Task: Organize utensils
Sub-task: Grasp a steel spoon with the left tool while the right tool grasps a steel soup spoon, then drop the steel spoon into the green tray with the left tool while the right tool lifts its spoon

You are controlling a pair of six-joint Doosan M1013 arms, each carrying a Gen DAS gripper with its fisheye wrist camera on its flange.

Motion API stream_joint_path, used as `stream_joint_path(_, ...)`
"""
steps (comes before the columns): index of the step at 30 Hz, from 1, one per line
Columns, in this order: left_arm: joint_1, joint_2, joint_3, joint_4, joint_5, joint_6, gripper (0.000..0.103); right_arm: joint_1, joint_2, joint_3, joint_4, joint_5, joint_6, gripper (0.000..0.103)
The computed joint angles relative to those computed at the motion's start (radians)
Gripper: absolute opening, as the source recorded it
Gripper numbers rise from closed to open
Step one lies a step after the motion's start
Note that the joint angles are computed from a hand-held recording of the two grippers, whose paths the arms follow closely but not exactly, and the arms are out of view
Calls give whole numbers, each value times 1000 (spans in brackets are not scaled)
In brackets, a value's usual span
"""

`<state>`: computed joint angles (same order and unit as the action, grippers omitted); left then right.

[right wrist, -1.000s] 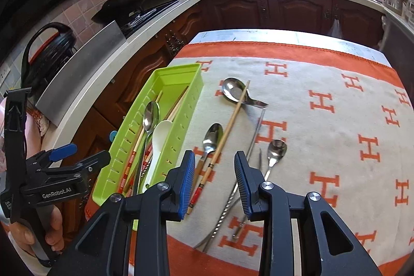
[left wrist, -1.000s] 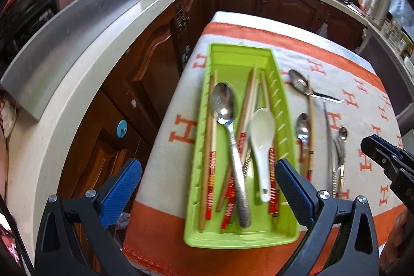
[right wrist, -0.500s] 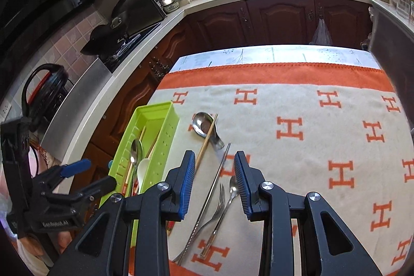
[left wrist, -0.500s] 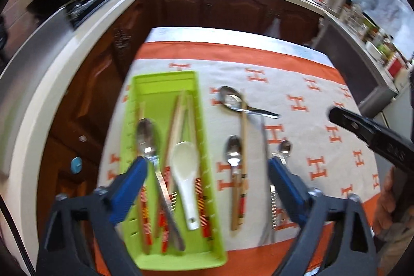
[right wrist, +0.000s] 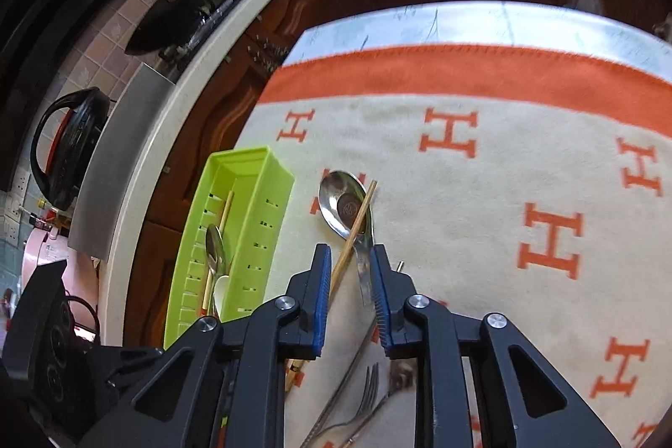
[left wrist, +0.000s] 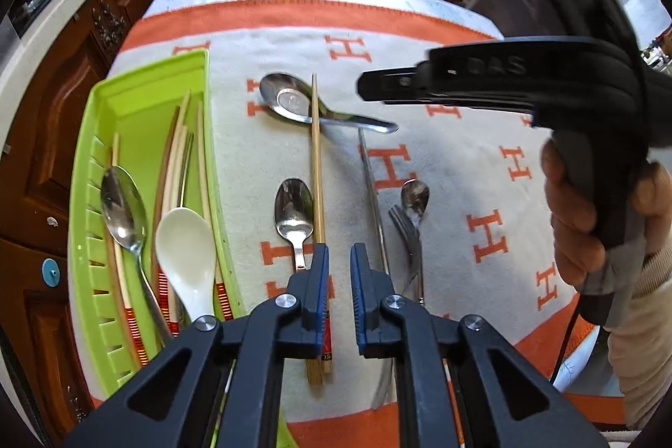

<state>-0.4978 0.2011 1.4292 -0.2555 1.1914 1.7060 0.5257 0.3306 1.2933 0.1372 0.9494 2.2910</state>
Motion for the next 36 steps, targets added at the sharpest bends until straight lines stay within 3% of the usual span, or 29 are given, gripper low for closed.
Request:
stream_joint_path(10, 0, 25, -5, 28, 31, -40, 8, -26, 75, -24, 108, 61, -88, 16)
stream_joint_path(13, 5, 29, -5, 29, 35, -48, 8, -30, 77, -14, 131, 49, -94, 2)
stream_joint_path(14, 5, 30, -6, 30, 36, -51, 8, -29, 75, -10, 131, 42, -91, 2)
stream_joint_path(19, 8, 38, -13, 48, 51, -62, 10, -2, 45, 14, -27, 27, 43, 1)
stream_joint_path(29, 1, 64, -33, 69, 75, -46, 11, 76, -29, 72, -521, 132, 396, 1)
stream_joint_path(36, -36, 76, -47, 150, 106, -65, 12, 76, -102, 156, -614, 128, 570, 1)
